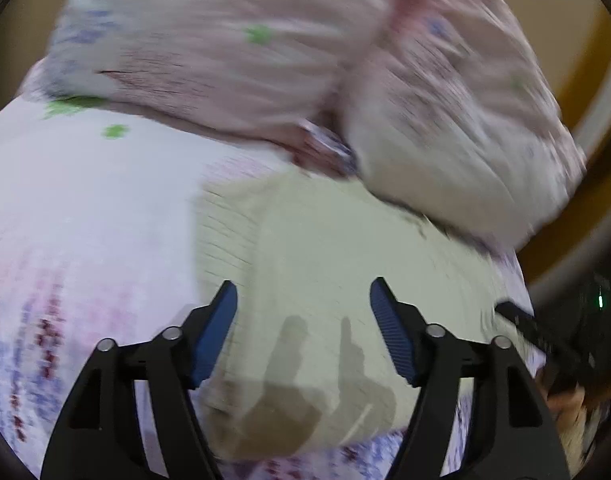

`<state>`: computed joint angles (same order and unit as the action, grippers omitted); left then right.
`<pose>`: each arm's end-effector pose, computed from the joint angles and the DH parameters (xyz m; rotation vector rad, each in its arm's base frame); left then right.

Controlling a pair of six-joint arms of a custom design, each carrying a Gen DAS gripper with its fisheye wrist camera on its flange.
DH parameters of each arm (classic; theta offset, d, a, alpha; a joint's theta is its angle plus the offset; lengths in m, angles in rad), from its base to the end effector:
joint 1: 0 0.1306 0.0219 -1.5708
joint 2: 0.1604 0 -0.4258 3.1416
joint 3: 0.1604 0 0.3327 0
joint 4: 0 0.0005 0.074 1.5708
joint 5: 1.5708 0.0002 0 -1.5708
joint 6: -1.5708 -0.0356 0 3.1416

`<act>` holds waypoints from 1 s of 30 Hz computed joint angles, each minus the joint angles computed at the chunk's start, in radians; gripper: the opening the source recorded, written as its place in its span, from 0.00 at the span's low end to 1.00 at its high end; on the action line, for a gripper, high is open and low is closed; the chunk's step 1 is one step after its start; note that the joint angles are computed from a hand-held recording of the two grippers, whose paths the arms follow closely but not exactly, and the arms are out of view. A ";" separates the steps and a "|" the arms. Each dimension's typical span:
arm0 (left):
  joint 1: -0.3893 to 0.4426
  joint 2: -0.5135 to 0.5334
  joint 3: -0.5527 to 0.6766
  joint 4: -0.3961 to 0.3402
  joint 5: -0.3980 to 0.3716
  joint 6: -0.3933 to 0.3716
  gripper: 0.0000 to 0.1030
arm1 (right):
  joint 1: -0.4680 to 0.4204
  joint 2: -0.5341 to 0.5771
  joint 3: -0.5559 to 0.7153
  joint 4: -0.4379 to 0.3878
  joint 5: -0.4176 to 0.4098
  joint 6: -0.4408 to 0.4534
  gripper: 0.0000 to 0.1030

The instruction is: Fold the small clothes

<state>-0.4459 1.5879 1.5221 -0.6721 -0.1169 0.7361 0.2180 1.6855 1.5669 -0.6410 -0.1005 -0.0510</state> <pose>0.4616 -0.2166 0.4541 -0.3996 2.3144 -0.4646 0.5335 0.1213 0.4255 -0.2454 2.3263 0.2512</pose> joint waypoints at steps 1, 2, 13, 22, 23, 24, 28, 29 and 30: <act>0.020 -0.003 -0.007 0.001 0.017 0.032 0.69 | 0.009 0.008 0.013 -0.009 -0.004 0.000 0.40; 0.031 -0.005 -0.012 0.001 0.031 0.049 0.70 | 0.019 0.019 0.027 -0.015 -0.009 0.002 0.40; 0.079 0.003 -0.078 0.096 0.169 0.212 0.70 | 0.093 0.087 0.068 -0.031 0.100 0.060 0.46; 0.068 0.044 -0.045 0.126 0.215 0.239 0.57 | 0.096 0.091 0.073 -0.038 0.107 0.067 0.47; 0.067 0.049 -0.041 0.127 0.223 0.242 0.53 | 0.096 0.091 0.073 -0.038 0.106 0.066 0.47; 0.066 0.055 -0.038 0.131 0.228 0.251 0.53 | 0.097 0.091 0.073 -0.038 0.106 0.065 0.47; 0.067 0.071 -0.026 0.131 0.249 0.270 0.31 | 0.093 0.088 0.070 -0.037 0.096 0.063 0.47; 0.068 0.073 -0.026 0.136 0.256 0.278 0.22 | 0.092 0.091 0.072 -0.037 0.094 0.063 0.47; 0.070 0.073 -0.027 0.149 0.267 0.284 0.22 | 0.092 0.091 0.072 -0.036 0.092 0.064 0.47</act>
